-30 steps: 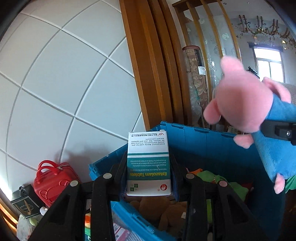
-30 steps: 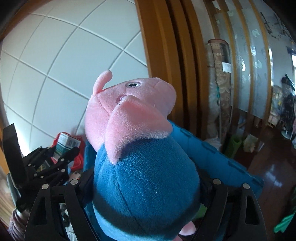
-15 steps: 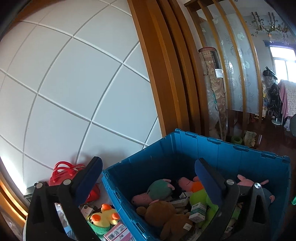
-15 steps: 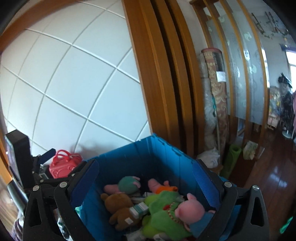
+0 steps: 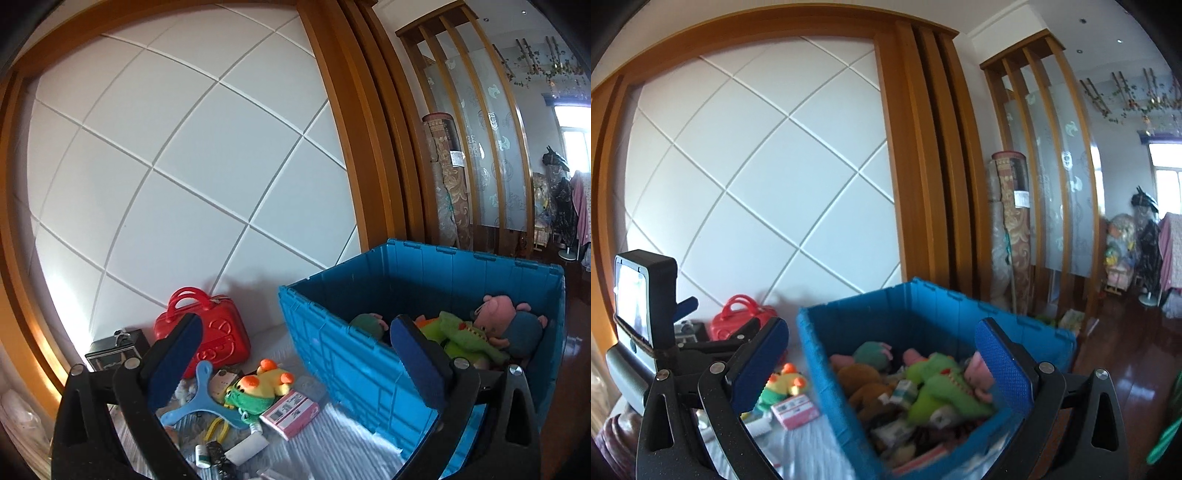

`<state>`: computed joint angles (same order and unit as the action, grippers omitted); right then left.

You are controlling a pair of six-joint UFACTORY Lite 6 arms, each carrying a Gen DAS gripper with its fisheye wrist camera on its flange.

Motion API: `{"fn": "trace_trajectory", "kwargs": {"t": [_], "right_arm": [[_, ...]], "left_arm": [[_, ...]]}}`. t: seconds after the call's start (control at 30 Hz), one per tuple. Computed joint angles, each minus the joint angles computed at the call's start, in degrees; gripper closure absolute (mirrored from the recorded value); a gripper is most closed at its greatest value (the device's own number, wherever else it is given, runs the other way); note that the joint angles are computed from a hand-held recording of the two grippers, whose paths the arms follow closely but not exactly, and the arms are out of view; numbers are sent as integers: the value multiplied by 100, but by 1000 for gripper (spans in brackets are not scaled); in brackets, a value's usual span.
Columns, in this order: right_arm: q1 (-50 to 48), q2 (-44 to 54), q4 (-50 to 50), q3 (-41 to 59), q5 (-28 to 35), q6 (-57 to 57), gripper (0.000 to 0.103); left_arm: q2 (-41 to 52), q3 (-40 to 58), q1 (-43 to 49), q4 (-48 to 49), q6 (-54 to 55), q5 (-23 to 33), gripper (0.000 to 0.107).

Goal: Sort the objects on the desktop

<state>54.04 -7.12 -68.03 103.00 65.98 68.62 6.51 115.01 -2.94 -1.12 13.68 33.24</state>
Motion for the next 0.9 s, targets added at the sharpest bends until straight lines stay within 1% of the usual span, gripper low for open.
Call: {"fn": "trace_trajectory", "kwargs": {"t": [0.03, 0.07, 0.17, 0.2, 0.27, 0.3, 0.37, 0.47, 0.53, 0.67, 0.83, 0.87, 0.9], "right_arm": [[389, 0, -221, -88, 376, 261, 0], [944, 32, -475, -216, 927, 623, 0], [1891, 332, -640, -118, 1963, 881, 0], [2163, 457, -719, -43, 2327, 918, 0], [2560, 569, -857, 15, 2831, 1008, 0], [2754, 653, -946, 102, 3120, 1041, 0], [2926, 726, -1015, 183, 3433, 1075, 0], [3039, 778, -1010, 291, 3774, 1011, 0], [3089, 728, -1016, 280, 3856, 992, 0], [3264, 556, -1061, 143, 4057, 951, 0], [3481, 226, -1079, -217, 4263, 1010, 0], [3517, 161, -1064, -299, 4281, 1036, 0], [3541, 87, -1025, -390, 4299, 1044, 0]], "left_arm": [[-416, -535, 247, -435, 445, -64, 4], [-702, -838, 507, -929, 916, 6, 4], [-1351, -1483, 1343, -2517, 2275, 365, 4], [-1580, -1727, 1532, -2780, 2511, 351, 4], [-1957, -2096, 1963, -3383, 3071, 449, 4], [-2062, -2153, 2214, -3688, 3323, 642, 4], [-2276, -2284, 2596, -4198, 3707, 952, 4], [-2578, -2452, 2704, -4265, 3738, 1036, 4], [-2717, -2474, 2743, -4414, 3774, 1172, 4], [-3002, -2536, 2478, -4383, 3571, 1292, 4], [-3563, -3011, 1308, -3025, 2449, 587, 4], [-3656, -3101, 1153, -2856, 2261, 562, 4], [-3739, -3192, 1139, -2927, 2287, 606, 4]]}}
